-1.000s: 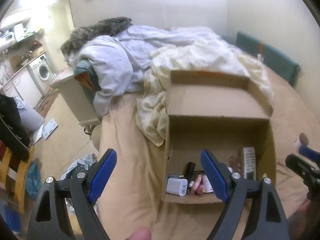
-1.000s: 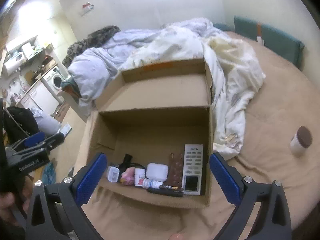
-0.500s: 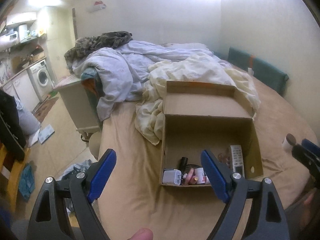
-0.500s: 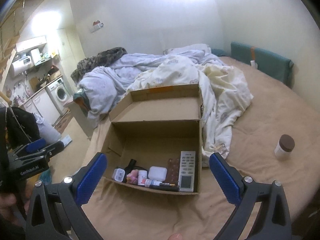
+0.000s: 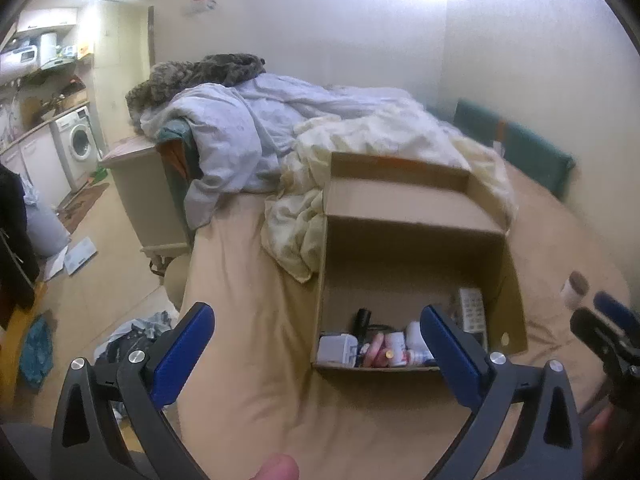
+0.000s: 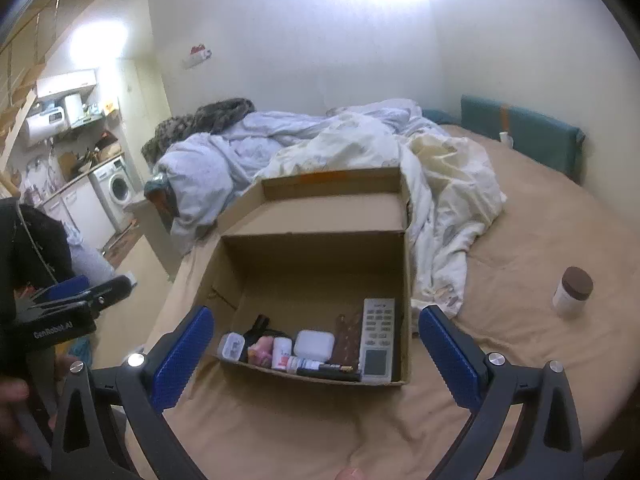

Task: Organize rigid objects

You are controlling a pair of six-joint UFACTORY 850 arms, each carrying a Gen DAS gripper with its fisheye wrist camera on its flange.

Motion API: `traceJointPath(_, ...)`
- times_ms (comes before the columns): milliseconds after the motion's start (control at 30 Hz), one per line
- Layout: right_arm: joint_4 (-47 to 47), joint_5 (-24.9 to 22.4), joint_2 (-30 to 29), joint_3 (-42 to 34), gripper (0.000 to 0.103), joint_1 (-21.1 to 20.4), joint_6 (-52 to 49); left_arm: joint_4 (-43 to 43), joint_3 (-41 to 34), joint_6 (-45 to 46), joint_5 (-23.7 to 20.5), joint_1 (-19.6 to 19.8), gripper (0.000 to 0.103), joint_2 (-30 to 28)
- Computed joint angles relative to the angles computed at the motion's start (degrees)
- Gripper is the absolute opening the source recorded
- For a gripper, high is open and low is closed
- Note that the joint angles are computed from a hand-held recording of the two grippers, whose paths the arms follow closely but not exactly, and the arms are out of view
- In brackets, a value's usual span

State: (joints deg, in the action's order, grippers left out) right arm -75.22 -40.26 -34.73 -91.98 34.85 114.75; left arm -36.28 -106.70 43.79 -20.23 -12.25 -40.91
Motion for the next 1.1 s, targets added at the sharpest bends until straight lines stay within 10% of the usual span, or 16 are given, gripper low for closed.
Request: traceJointPath(1100,1.2,-1.6,-0.7,-1.0,0.103,0.3,-1.8,-1.4,0.1,2.2,-1.3,-0.1,0.102,-0.1)
